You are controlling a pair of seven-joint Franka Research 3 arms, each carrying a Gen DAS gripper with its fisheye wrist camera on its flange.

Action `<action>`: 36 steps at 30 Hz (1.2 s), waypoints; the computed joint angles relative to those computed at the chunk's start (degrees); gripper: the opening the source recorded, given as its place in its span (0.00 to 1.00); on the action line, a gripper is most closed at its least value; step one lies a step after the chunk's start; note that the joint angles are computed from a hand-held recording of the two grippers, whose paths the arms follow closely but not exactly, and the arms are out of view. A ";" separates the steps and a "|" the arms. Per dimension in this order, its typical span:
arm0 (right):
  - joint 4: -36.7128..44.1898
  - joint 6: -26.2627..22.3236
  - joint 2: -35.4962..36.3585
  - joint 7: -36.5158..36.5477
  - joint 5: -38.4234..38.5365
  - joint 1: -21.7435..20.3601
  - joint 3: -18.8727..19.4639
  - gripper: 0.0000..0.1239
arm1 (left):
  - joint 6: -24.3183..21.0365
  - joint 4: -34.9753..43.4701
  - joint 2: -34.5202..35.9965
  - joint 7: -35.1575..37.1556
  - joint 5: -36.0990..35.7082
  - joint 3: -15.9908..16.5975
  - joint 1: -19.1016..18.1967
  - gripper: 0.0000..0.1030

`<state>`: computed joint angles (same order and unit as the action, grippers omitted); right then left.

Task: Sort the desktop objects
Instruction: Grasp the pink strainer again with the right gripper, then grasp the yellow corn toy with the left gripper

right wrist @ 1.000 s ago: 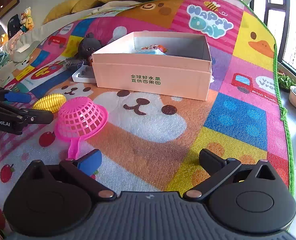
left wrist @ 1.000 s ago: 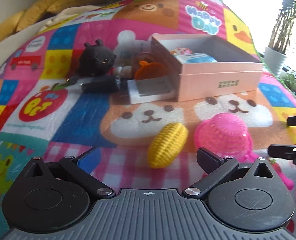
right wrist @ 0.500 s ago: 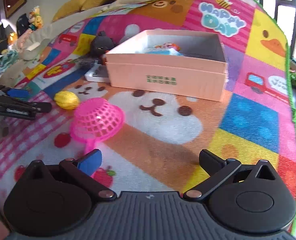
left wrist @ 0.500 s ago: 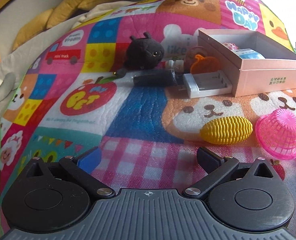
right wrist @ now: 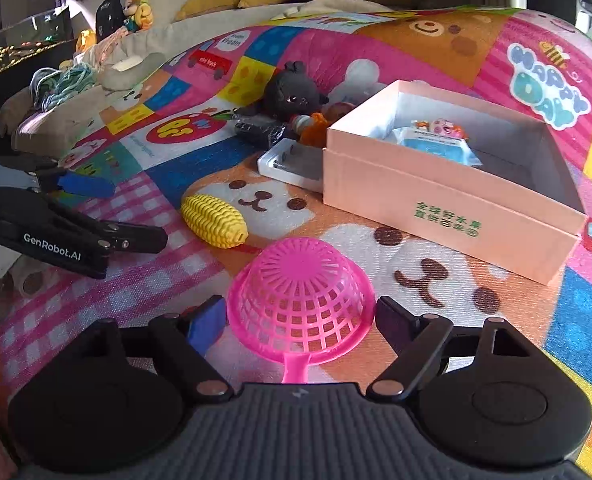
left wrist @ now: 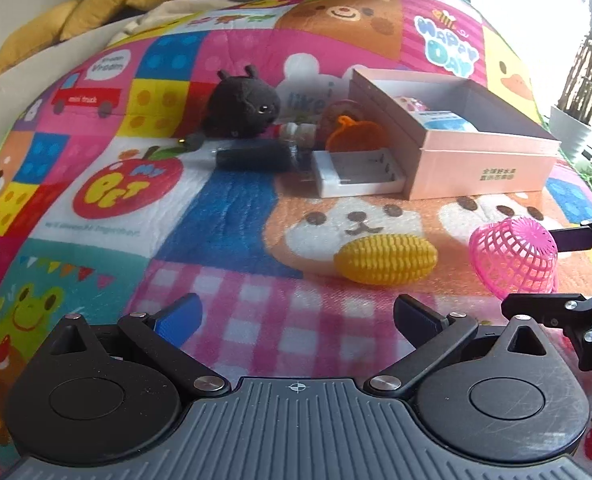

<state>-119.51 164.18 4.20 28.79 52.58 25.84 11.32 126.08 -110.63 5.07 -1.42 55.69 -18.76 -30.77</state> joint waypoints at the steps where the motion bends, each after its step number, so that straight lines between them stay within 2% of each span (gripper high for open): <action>1: -0.99 1.21 -0.85 -1.03 1.51 -0.23 -0.03 0.66 | 0.87 1.09 1.09 0.39 0.49 0.02 -0.01 1.00; 6: -4.84 5.89 -3.84 -1.39 4.96 -0.65 -1.54 0.66 | 3.32 6.63 6.31 2.10 2.71 1.18 -1.49 1.00; 10: -6.32 10.37 -3.52 4.34 2.09 -0.69 -2.31 0.66 | -1.15 11.01 9.87 0.29 6.44 2.95 -4.46 1.00; 12: -6.21 11.56 -3.20 4.18 3.75 -0.74 -2.18 0.66 | -2.77 11.61 10.37 -1.40 8.17 3.64 -5.57 1.00; 16: -5.24 12.21 -2.76 -1.39 10.35 -0.63 -1.37 0.66 | -1.46 9.70 9.05 -3.93 11.79 4.02 -6.02 1.00; 20: -5.68 13.67 -2.12 0.81 7.03 -0.24 -1.13 0.66 | -1.15 9.77 9.20 -2.67 11.39 3.54 -5.65 1.00; 23: -5.50 13.95 -2.30 -1.57 9.89 -0.47 -0.69 0.66 | -2.90 10.89 10.19 -2.13 9.42 3.57 -5.82 1.00; 27: -5.69 13.93 -2.24 -0.32 8.53 -0.42 -0.80 0.66 | -2.07 10.56 10.04 -3.28 8.70 3.95 -5.59 0.99; 28: -5.69 13.94 -2.23 -0.31 8.45 -0.42 -0.77 0.66 | -1.83 10.56 10.04 -3.28 8.67 3.98 -5.52 0.98; 30: -5.78 14.09 -2.22 -0.03 8.04 -0.39 -0.72 0.67 | -1.37 10.67 10.18 -2.91 8.26 3.99 -5.33 0.88; 31: -5.85 14.07 -2.23 0.23 7.71 -0.39 -0.74 0.67 | -0.76 10.73 10.29 -2.45 7.50 3.96 -5.04 0.75; 32: -5.93 14.07 -2.23 0.84 7.06 -0.37 -0.78 0.67 | -0.25 10.74 10.36 -2.19 6.82 3.99 -4.82 0.72; 36: -6.07 14.05 -2.15 2.84 5.11 -0.44 -0.84 0.71 | -0.12 10.78 10.45 -2.39 7.19 4.25 -5.06 0.70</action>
<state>-125.58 178.23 2.04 31.62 57.68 25.39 10.48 125.96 -99.85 15.52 -3.81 62.88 -14.51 -35.83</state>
